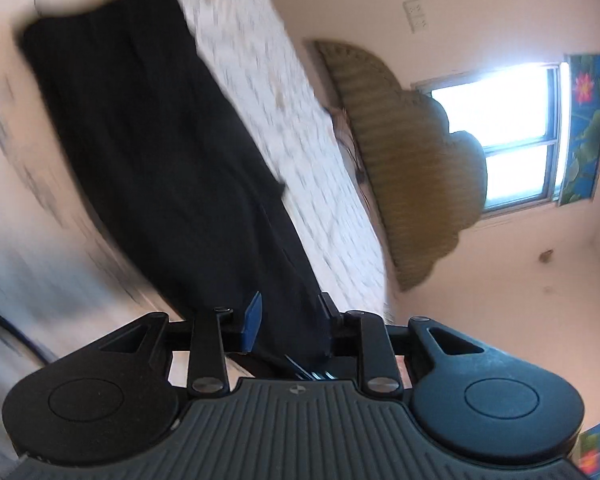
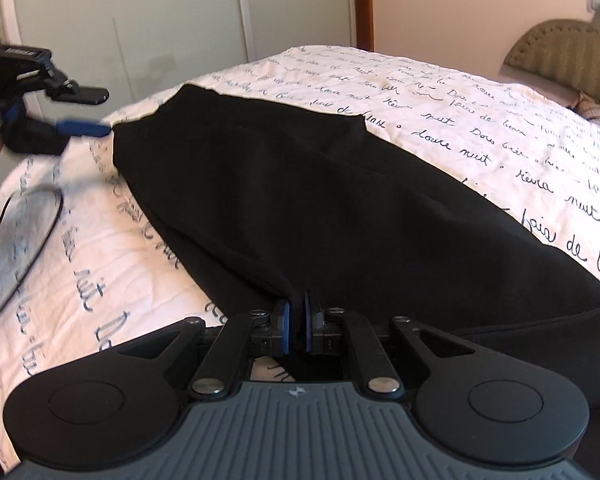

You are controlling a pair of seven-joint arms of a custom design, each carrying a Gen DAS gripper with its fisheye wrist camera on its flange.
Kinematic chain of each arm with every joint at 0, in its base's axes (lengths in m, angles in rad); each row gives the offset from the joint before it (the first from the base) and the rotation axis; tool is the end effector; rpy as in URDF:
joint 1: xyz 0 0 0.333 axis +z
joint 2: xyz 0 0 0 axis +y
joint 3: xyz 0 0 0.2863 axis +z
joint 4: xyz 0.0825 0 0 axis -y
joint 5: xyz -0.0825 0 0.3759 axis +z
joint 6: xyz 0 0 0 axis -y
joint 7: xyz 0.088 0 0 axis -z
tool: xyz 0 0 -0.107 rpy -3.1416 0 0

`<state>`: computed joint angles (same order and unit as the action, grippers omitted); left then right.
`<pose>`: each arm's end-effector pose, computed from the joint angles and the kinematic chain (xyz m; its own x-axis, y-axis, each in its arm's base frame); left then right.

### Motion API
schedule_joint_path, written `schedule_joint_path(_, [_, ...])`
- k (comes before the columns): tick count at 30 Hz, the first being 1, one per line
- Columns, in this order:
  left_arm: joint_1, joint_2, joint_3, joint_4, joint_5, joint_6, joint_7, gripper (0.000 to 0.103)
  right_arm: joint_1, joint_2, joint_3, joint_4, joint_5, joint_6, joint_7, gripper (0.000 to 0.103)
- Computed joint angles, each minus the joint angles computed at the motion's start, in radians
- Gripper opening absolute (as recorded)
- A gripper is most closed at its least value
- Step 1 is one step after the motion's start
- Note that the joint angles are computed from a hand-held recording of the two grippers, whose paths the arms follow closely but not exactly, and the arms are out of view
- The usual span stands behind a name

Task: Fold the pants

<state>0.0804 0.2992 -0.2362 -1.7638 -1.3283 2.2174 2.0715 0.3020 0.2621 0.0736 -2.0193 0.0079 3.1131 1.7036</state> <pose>0.6373 -0.1197 0.4139 -0.0376 -0.4293 0.9024 -0.9458 -0.2762 -0.1708 0.5882 0.2282 0.3988 0.2724 -0.9543 -0.1227 -0.6768 -0.0994 -0.7294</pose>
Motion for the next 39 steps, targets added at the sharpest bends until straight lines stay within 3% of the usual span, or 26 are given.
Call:
schedule_joint_path(5, [-0.084, 0.096, -0.039, 0.098, 0.142, 0.016, -0.122, 0.034, 0.01, -0.001, -0.01, 0.001, 0.002, 0.021, 0.014, 0.007])
schedule_joint_path(10, [-0.138, 0.182, -0.062, 0.179, 0.293, 0.111, -0.301, 0.034, 0.022, -0.003, -0.023, -0.021, 0.003, 0.082, 0.047, 0.007])
schedule_joint_path(16, [-0.152, 0.241, -0.112, 0.206, 0.377, 0.251, -0.332, 0.037, -0.054, -0.004, 0.064, -0.037, 0.037, 0.096, 0.02, 0.007])
schedule_joint_path(18, [-0.137, 0.232, -0.145, 0.169, 0.351, 0.316, -0.266, 0.033, -0.097, -0.004, 0.112, -0.037, 0.072, 0.073, 0.005, 0.007])
schedule_joint_path(19, [-0.123, 0.229, -0.171, 0.151, 0.317, 0.349, -0.199, 0.033, -0.147, -0.008, 0.164, -0.045, 0.099, 0.08, -0.005, 0.009])
schedule_joint_path(21, [-0.068, 0.195, -0.234, 0.074, 0.178, 0.406, 0.018, 0.034, -0.311, -0.027, 0.327, -0.063, 0.146, 0.064, -0.017, 0.015])
schedule_joint_path(22, [-0.044, 0.189, -0.262, 0.051, 0.088, 0.424, 0.15, 0.034, -0.372, -0.044, 0.367, -0.078, 0.064, 0.065, 0.074, 0.022])
schedule_joint_path(23, [-0.023, 0.184, -0.284, 0.029, -0.004, 0.432, 0.281, 0.033, -0.416, -0.067, 0.372, -0.098, -0.087, 0.08, 0.233, 0.037])
schedule_joint_path(24, [-0.004, 0.173, -0.3, 0.003, -0.094, 0.433, 0.403, 0.031, -0.435, -0.09, 0.342, -0.11, -0.263, 0.097, 0.409, 0.047])
schedule_joint_path(25, [0.004, 0.169, -0.302, -0.007, -0.148, 0.418, 0.458, 0.031, -0.425, -0.126, 0.278, -0.112, -0.429, 0.079, 0.584, 0.068])
schedule_joint_path(26, [0.002, 0.169, -0.295, -0.006, -0.169, 0.398, 0.464, 0.032, -0.388, -0.162, 0.19, -0.096, -0.589, 0.02, 0.759, 0.078])
schedule_joint_path(27, [-0.004, 0.169, -0.284, -0.003, -0.178, 0.383, 0.45, 0.032, -0.338, -0.183, 0.103, -0.065, -0.752, -0.057, 0.935, 0.078])
schedule_joint_path(29, [-0.018, 0.178, -0.262, 0.009, -0.198, 0.36, 0.446, 0.032, -0.211, -0.191, -0.072, -0.001, -0.868, -0.22, 1.099, 0.078])
schedule_joint_path(30, [-0.025, 0.176, -0.251, 0.009, -0.207, 0.351, 0.449, 0.032, -0.142, -0.177, -0.159, 0.036, -0.822, -0.292, 1.097, 0.078])
schedule_joint_path(33, [-0.046, 0.168, -0.218, 0.003, -0.237, 0.329, 0.47, 0.032, 0.052, -0.066, -0.412, 0.178, -0.505, -0.459, 0.909, 0.078])
schedule_joint_path(34, [-0.054, 0.167, -0.207, 0.004, -0.245, 0.32, 0.471, 0.032, 0.076, -0.019, -0.455, 0.232, -0.412, -0.514, 0.857, 0.069])
schedule_joint_path(35, [-0.059, 0.168, -0.194, 0.006, -0.252, 0.307, 0.471, 0.032, 0.07, 0.026, -0.463, 0.292, -0.354, -0.577, 0.807, 0.057])
schedule_joint_path(39, [-0.078, 0.165, -0.153, 0.006, -0.278, 0.255, 0.465, 0.032, -0.019, 0.183, -0.396, 0.537, -0.295, -0.863, 0.715, 0.056])
